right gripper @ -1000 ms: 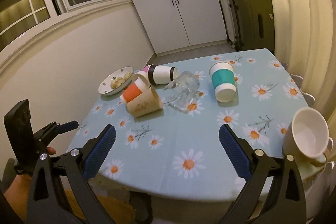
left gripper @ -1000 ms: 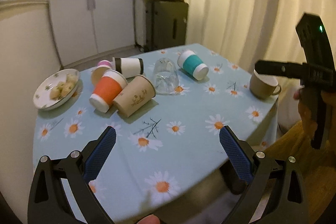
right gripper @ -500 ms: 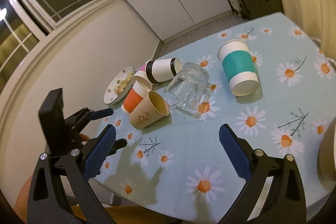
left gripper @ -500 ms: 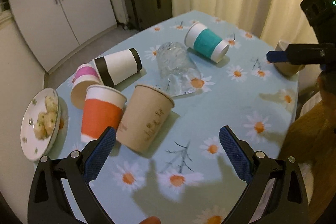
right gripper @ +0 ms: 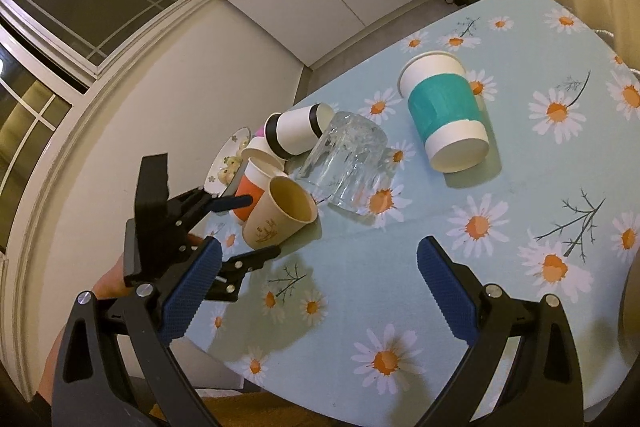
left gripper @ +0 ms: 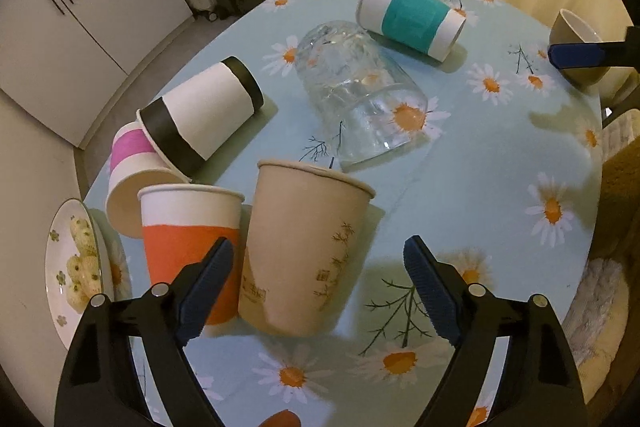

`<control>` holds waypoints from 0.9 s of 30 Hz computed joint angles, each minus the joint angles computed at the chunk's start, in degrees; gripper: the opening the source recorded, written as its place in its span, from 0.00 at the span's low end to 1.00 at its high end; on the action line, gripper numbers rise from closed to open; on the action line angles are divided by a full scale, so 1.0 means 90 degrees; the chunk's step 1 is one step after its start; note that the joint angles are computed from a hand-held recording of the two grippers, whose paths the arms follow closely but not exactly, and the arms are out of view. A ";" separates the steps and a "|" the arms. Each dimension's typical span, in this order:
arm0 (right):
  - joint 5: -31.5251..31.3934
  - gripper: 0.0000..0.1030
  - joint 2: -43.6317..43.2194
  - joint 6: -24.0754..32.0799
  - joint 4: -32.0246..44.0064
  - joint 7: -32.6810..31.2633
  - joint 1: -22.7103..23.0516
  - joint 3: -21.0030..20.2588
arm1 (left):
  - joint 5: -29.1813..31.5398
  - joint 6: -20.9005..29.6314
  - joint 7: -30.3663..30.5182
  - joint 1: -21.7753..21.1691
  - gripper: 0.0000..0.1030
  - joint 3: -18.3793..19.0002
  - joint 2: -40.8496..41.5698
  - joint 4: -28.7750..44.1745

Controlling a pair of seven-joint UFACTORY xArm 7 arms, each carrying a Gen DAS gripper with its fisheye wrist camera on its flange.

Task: Flip cup upright
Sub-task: 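Move the left tool toward the tipped tan kraft paper cup, then close the left gripper around the tan kraft cup's body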

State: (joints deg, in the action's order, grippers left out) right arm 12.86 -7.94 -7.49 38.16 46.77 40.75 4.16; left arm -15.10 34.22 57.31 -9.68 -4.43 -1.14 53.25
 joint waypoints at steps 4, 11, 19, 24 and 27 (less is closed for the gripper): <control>0.0159 0.95 0.0063 0.0036 0.0091 -0.0226 0.0609 -0.0571 | 0.0338 0.0000 -0.0144 -0.0031 0.82 -0.0049 0.0107 0.0071; 0.0070 0.95 0.0058 0.0114 0.0094 -0.0010 -0.0328 0.0329 | 0.0656 -0.0060 -0.0380 -0.0079 0.72 -0.0111 0.0324 0.0180; 0.0191 0.95 -0.0037 0.0069 -0.0009 -0.0040 -0.0195 0.0189 | 0.0916 -0.0159 -0.0559 -0.0092 0.61 -0.0142 0.0300 0.0033; 0.0249 0.95 -0.0100 -0.0016 -0.0084 -0.0097 0.0282 -0.0281 | 0.0730 -0.0028 -0.0634 -0.0100 0.61 -0.0117 0.0034 -0.0068; 0.0176 0.95 -0.0177 -0.0037 -0.0142 -0.0046 0.0250 -0.0250 | 0.0261 0.0280 -0.0570 -0.0118 0.61 -0.0067 -0.0168 -0.0015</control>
State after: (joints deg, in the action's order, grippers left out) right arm 14.44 -9.53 -7.82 36.89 46.35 43.00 1.91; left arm -12.75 36.74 52.18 -10.74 -5.03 -2.65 53.12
